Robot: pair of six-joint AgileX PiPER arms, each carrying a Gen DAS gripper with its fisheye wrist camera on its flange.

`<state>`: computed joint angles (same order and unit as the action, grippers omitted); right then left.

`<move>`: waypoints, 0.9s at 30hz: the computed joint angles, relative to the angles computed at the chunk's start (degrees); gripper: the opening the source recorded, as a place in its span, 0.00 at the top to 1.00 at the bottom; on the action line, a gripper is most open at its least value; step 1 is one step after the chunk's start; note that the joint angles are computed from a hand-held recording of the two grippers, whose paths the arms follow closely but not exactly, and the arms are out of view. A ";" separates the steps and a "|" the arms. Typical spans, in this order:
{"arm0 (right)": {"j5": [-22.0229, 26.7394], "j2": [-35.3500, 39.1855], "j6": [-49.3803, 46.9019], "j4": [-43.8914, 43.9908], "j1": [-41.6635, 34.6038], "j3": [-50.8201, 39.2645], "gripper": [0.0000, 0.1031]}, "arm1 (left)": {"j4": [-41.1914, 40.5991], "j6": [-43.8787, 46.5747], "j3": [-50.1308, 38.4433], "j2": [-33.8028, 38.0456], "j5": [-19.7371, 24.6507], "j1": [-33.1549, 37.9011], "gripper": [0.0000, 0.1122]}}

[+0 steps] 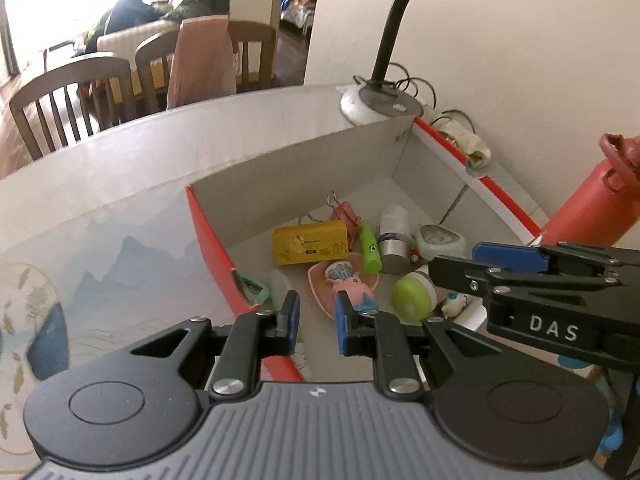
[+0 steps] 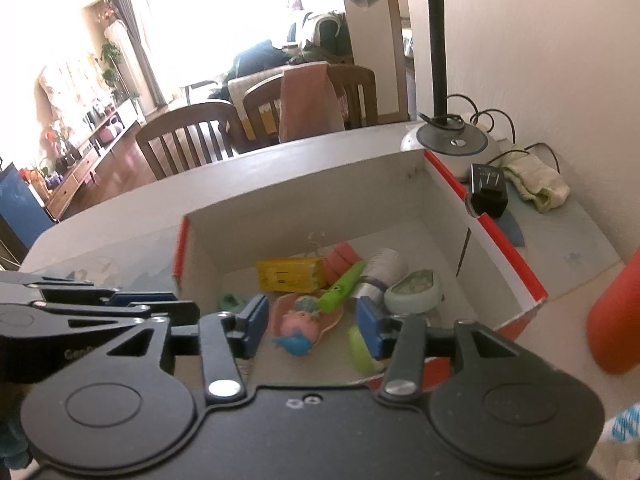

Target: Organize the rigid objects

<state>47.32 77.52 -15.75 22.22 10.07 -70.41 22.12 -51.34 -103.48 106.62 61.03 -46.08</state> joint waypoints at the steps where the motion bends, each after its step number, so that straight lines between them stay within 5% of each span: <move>1: -0.28 -1.27 0.83 -0.35 0.53 0.76 0.48 | 0.64 -0.07 1.25 -1.13 -0.43 -0.40 0.84; 14: -3.15 -15.70 14.77 -8.38 7.88 8.92 0.31 | 6.53 -2.13 14.57 -14.17 -3.14 -6.36 0.82; 17: -3.40 -18.70 19.41 -11.75 10.46 10.55 0.28 | 7.47 -3.22 17.41 -17.01 -3.64 -7.55 0.71; 20: -3.47 -20.66 24.13 -15.13 13.19 11.40 0.25 | 9.10 -5.87 20.56 -20.00 -4.17 -8.94 0.43; 27: -2.97 -24.86 38.70 -28.44 23.16 13.03 0.10 | 11.34 -8.40 25.53 -24.97 -3.93 -11.72 0.39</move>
<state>44.35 52.66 22.95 -6.22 33.24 -57.38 33.46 -59.74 -77.95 81.65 57.10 -57.80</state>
